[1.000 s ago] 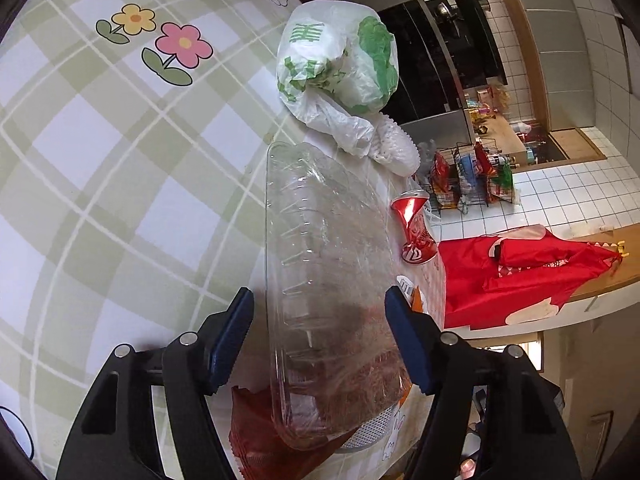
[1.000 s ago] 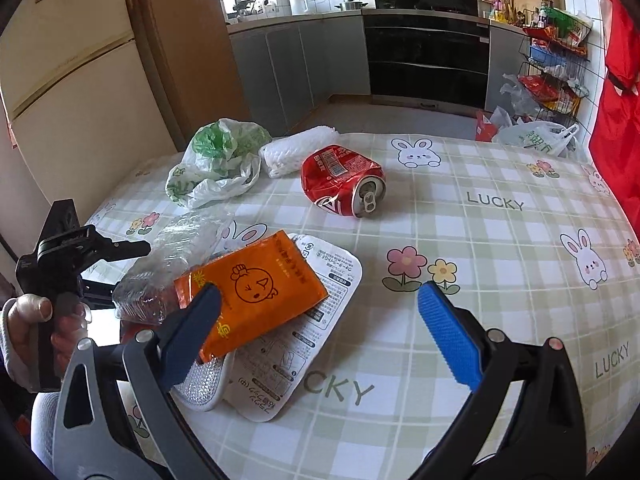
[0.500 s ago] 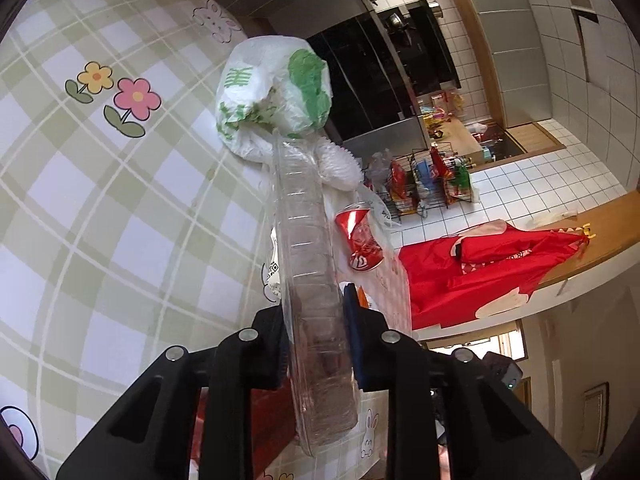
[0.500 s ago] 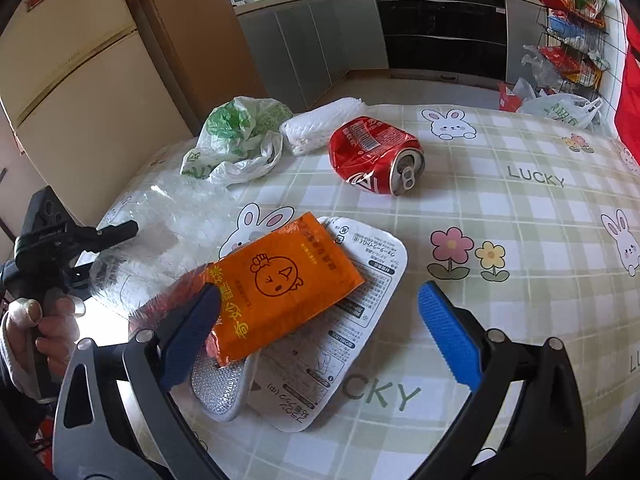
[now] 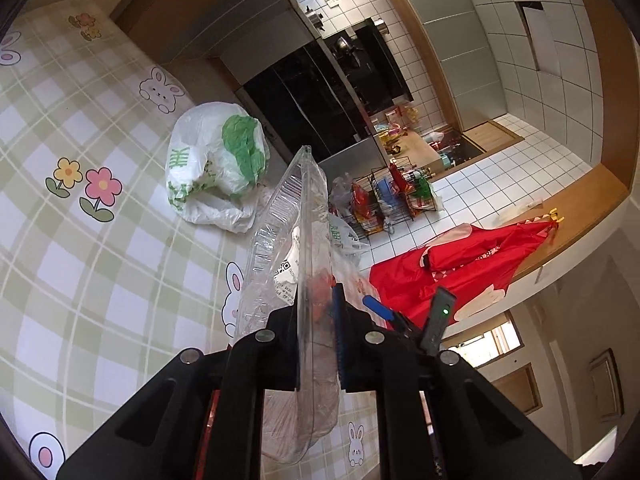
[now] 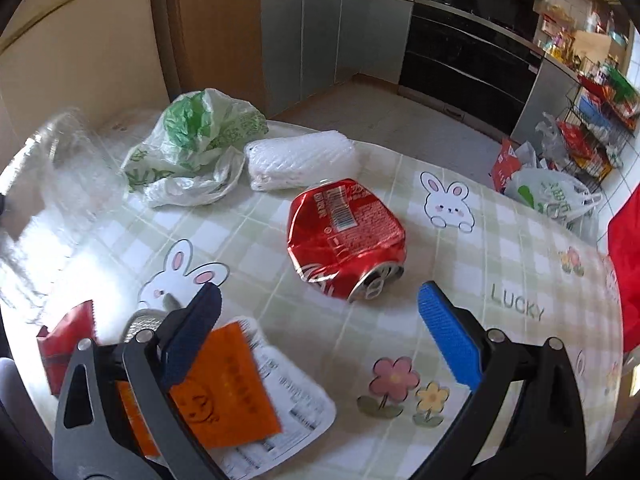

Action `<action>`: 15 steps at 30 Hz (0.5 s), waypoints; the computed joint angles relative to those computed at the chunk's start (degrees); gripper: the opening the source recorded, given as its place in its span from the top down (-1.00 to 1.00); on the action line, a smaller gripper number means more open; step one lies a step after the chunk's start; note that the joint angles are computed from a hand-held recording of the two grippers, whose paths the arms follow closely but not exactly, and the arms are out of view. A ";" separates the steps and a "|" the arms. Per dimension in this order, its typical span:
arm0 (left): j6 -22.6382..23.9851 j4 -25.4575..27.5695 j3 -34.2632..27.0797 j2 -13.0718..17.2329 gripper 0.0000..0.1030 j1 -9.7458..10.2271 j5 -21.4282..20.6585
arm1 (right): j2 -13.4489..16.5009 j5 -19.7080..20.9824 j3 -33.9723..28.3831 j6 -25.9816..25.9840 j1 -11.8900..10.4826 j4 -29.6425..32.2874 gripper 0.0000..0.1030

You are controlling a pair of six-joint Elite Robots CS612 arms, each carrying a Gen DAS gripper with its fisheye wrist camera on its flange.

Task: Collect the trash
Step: 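Grasp the crushed red Coca-Cola can with the right tool while the left tool holds the bottle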

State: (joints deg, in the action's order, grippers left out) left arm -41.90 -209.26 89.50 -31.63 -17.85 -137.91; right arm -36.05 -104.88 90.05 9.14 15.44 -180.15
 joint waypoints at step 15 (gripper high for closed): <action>1.13 -1.38 0.46 -0.05 0.76 1.56 3.25 | 6.22 1.14 -14.66 -15.97 -2.40 23.14 -0.89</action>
State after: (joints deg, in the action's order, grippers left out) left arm -40.76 -210.64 89.95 -31.67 -16.29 -134.66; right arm -29.82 -103.74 75.39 -6.83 13.04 -157.01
